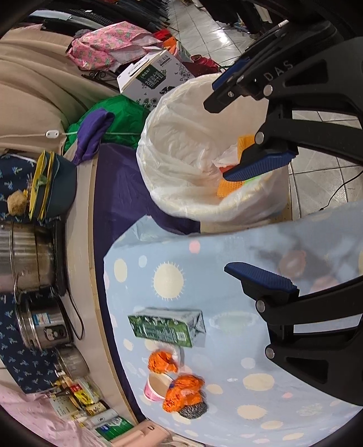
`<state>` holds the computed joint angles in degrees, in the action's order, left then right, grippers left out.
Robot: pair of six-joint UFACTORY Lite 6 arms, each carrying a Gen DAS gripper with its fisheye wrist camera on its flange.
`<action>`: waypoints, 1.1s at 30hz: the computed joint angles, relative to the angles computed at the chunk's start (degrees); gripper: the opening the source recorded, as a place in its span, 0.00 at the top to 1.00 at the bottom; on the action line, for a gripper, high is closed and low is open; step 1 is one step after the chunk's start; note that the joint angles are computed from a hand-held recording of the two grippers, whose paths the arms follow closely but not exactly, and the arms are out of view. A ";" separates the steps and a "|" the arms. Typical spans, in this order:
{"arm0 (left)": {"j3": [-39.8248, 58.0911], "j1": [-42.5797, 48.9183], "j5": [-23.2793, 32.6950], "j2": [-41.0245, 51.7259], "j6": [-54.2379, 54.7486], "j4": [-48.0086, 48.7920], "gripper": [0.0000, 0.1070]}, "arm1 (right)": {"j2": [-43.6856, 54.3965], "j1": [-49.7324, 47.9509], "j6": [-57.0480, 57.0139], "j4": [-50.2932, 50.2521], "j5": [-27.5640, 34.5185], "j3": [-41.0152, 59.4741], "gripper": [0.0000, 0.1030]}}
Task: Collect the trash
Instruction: 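Move both open grippers back over the table toward the remaining trash, then grasp the orange plastic bag with the left gripper while the right grasps the green milk carton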
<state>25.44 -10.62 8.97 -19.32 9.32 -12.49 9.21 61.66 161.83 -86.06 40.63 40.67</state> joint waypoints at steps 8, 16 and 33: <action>-0.85 17.34 4.29 0.47 37.11 -29.10 0.46 | 8.18 2.35 -6.65 3.10 -0.50 11.22 0.59; 1.54 36.61 9.78 5.23 62.20 -45.25 0.35 | 19.45 4.48 -16.54 7.97 -1.37 27.02 0.54; 22.15 62.45 14.40 32.35 78.85 -52.17 0.25 | 55.15 3.79 -54.01 29.88 0.91 82.40 0.38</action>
<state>47.58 51.84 23.38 13.03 88.17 -64.66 64.36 65.45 107.82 -56.17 41.54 123.07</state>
